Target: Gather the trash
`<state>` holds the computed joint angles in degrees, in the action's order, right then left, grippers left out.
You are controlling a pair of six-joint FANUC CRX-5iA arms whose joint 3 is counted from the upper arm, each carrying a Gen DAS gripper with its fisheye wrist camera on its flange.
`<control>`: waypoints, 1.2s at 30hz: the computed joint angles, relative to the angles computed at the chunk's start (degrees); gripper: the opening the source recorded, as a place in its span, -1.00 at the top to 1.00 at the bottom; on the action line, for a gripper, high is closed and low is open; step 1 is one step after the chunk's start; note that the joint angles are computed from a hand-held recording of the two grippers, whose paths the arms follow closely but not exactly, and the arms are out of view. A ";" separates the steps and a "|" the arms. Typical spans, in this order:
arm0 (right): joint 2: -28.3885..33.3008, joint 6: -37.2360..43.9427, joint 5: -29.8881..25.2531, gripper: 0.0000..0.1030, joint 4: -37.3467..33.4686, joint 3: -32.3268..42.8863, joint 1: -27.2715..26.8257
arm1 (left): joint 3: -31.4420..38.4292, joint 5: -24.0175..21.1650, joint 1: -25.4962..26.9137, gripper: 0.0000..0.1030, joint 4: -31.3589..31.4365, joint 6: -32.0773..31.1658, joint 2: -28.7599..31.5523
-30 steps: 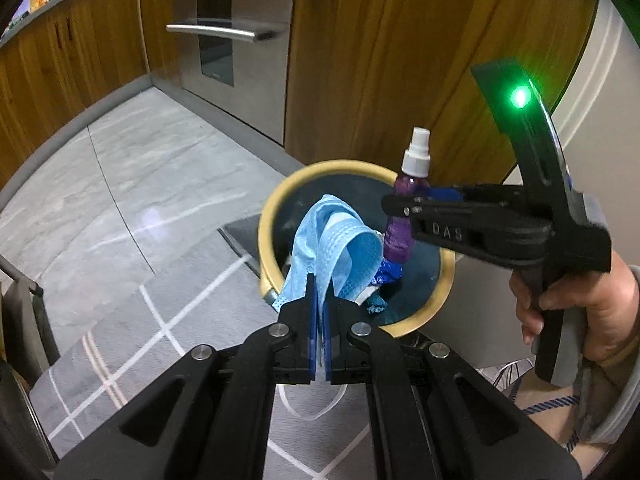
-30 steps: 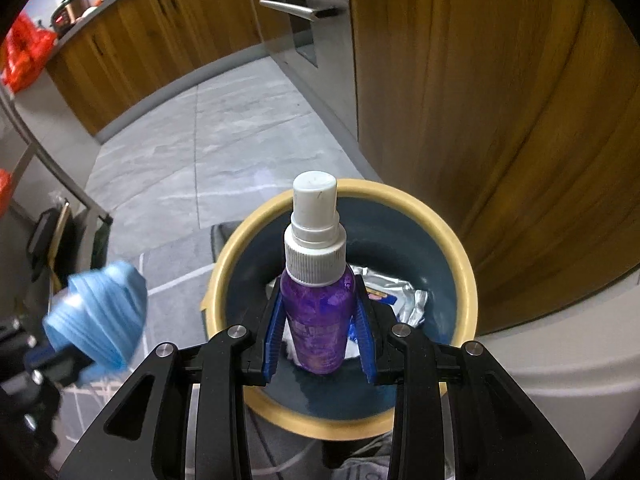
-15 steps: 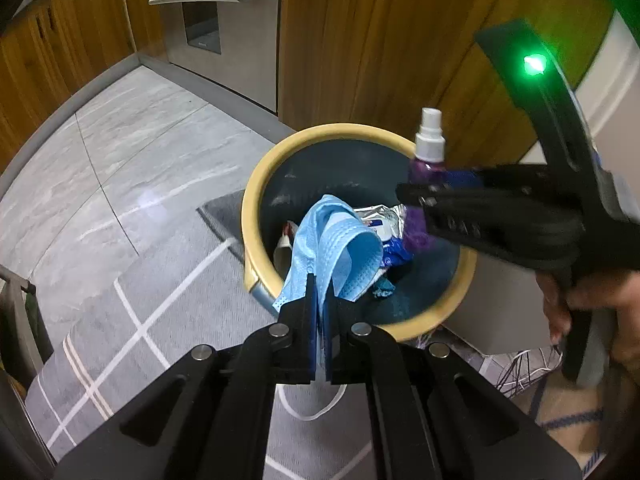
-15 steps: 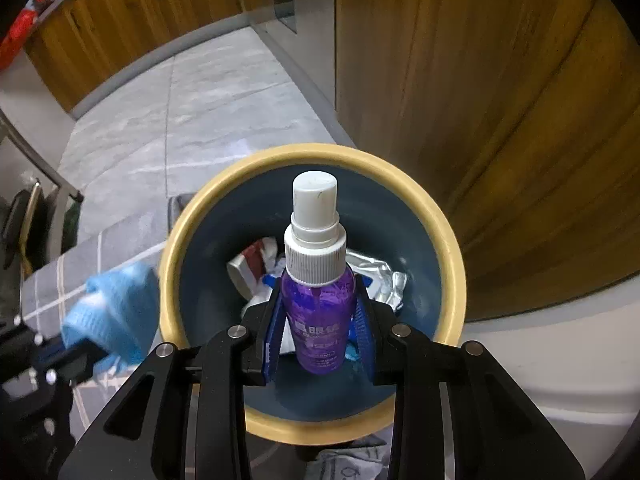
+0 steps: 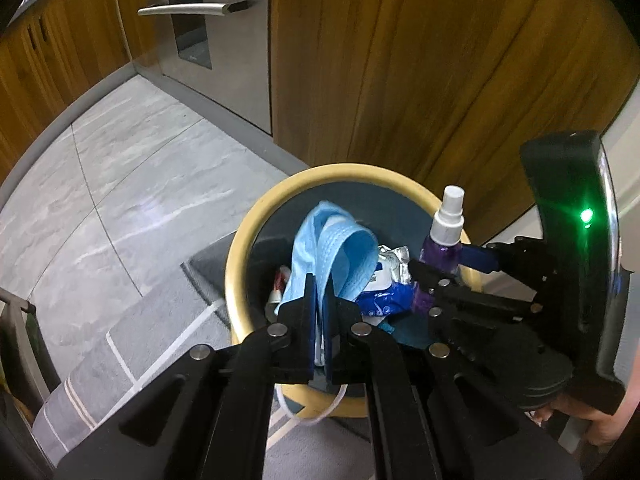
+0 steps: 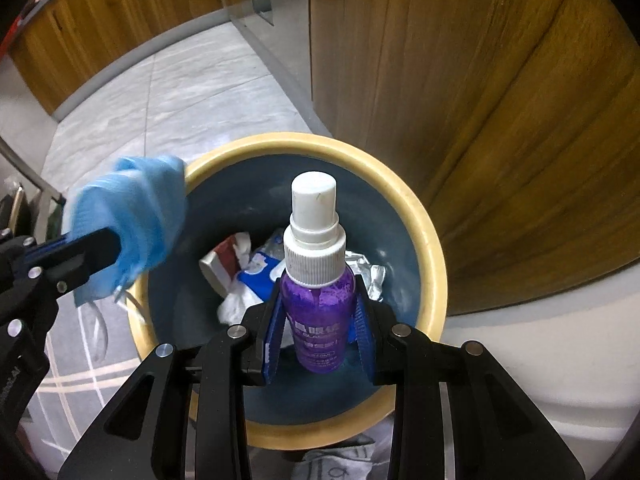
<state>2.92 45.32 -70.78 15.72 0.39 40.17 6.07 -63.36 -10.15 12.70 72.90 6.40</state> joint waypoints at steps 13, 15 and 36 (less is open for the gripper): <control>-1.38 -0.89 0.92 0.25 1.05 -1.32 -0.26 | -2.52 0.90 1.53 0.65 -0.14 0.90 -2.83; -1.74 -0.44 1.34 0.25 1.24 -1.58 -0.22 | -4.24 1.32 2.48 0.65 0.59 0.78 -4.67; -14.86 -17.27 -1.63 -0.50 8.68 -5.34 15.47 | -15.58 0.62 9.26 -0.33 3.37 -1.77 -23.34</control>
<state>-11.95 28.05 -72.40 24.40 -4.95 55.64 -9.51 -62.75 -0.89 16.07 71.13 -16.94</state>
